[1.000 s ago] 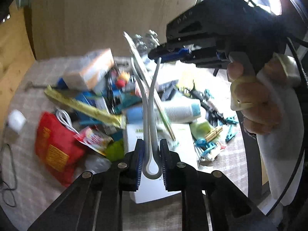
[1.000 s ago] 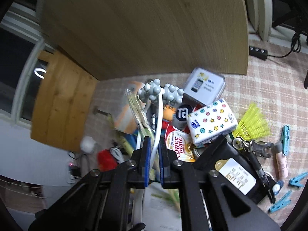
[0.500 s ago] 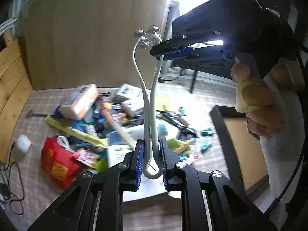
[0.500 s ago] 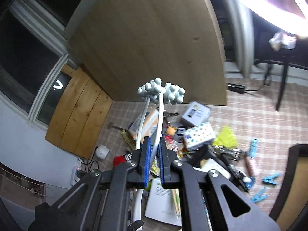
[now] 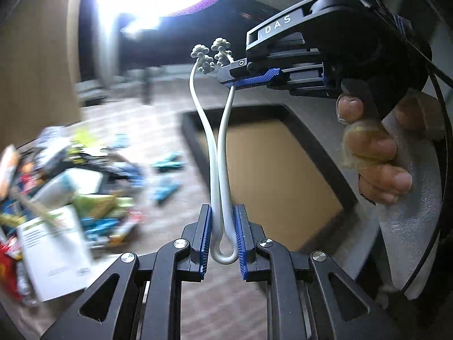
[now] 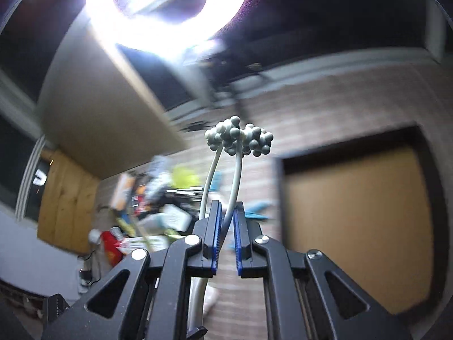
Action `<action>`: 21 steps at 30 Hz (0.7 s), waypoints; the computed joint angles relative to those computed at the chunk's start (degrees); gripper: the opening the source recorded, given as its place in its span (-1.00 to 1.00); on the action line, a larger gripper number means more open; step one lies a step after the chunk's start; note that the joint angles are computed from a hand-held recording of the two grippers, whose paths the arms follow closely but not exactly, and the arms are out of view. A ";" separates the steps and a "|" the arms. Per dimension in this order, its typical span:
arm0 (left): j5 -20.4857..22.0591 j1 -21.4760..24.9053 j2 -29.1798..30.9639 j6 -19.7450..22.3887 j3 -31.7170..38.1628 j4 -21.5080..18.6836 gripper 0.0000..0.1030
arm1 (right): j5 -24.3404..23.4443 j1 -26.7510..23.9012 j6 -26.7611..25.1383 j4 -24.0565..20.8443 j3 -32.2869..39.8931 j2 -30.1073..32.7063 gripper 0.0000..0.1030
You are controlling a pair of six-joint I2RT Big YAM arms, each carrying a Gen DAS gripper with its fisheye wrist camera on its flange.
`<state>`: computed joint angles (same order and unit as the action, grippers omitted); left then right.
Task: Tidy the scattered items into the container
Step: 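Carry the white cable to the tray and open the left tool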
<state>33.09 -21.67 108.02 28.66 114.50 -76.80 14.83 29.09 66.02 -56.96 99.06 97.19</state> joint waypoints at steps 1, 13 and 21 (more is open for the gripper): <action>-0.07 -1.30 -0.71 0.56 -1.08 0.11 -0.70 | 0.95 -0.04 1.67 -0.09 -3.24 -2.34 -0.83; -3.52 -6.56 -5.32 5.19 -7.21 2.60 0.12 | 12.50 2.25 14.19 -11.96 -17.68 -14.89 -0.01; -6.67 2.25 -0.39 2.47 -1.49 3.12 -0.02 | 12.92 4.62 3.95 -1.21 -14.14 -9.34 -0.01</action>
